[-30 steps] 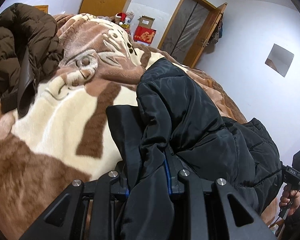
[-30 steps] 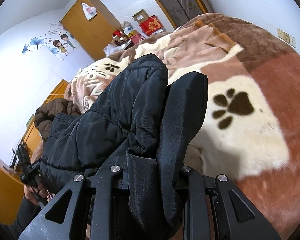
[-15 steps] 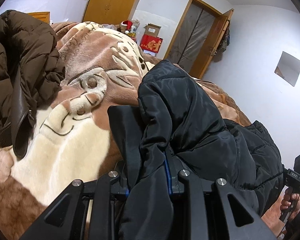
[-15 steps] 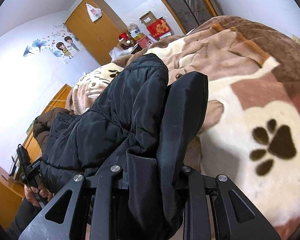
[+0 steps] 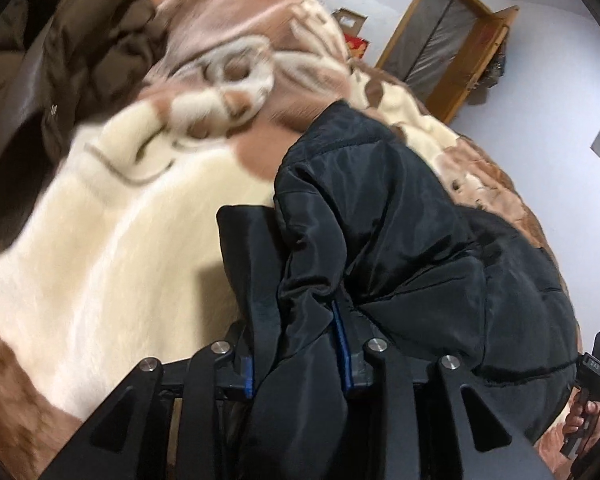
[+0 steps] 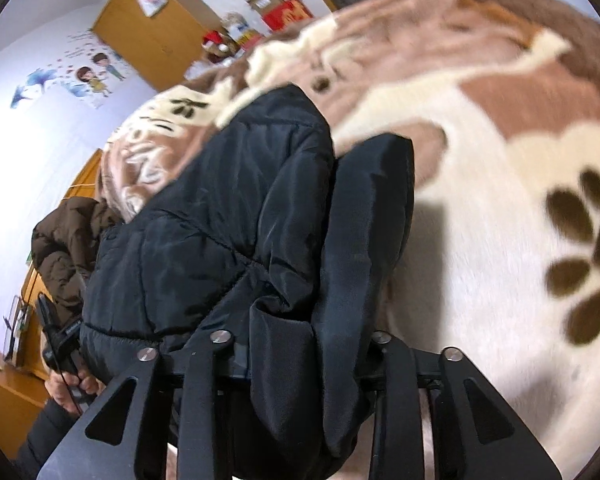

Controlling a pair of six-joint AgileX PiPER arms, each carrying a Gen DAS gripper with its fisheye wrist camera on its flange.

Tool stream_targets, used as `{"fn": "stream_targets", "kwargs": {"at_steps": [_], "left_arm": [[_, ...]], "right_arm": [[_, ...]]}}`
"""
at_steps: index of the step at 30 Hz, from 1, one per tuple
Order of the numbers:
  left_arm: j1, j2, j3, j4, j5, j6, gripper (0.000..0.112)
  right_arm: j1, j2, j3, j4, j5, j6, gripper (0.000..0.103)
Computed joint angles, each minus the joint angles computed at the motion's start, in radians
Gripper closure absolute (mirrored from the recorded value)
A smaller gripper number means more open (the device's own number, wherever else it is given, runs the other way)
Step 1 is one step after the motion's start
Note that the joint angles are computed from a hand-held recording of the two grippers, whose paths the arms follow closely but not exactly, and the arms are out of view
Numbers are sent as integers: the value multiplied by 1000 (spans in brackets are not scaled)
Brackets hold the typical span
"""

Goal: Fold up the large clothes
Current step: 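Lower the folded edge onto the bundle and open both grippers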

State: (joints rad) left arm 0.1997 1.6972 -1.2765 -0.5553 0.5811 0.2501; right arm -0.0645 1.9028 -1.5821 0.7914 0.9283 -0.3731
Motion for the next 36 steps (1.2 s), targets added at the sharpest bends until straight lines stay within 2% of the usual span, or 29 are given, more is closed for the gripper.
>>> {"fn": "stream_targets", "kwargs": {"at_steps": [3, 9, 14, 17, 20, 25, 27, 29, 36], "left_arm": [[-7, -11, 19, 49, -10, -67, 70], [10, -51, -25, 163, 73, -181, 65], [19, -125, -6, 240, 68, -236, 65], [1, -138, -25, 270, 70, -263, 65], [-37, -131, -51, 288, 73, -273, 65], [-133, -105, -80, 325, 51, -284, 64], [-180, -74, -105, 400, 53, -333, 62], [-210, -24, -144, 459, 72, -377, 61], [-232, 19, -169, 536, 68, -454, 58]], "right_arm": [[-1, -4, -4, -37, 6, 24, 55], [4, -52, -31, -136, 34, 100, 52], [25, -104, -34, -243, 10, 143, 50], [63, -125, -35, -347, -46, 194, 50], [84, -123, -60, -411, -62, 252, 50], [105, -110, -85, -386, -77, 213, 50], [123, -78, -119, -400, -61, 212, 50], [155, -24, -177, -480, -36, 254, 50], [167, 42, -265, -532, 15, 283, 50]]}}
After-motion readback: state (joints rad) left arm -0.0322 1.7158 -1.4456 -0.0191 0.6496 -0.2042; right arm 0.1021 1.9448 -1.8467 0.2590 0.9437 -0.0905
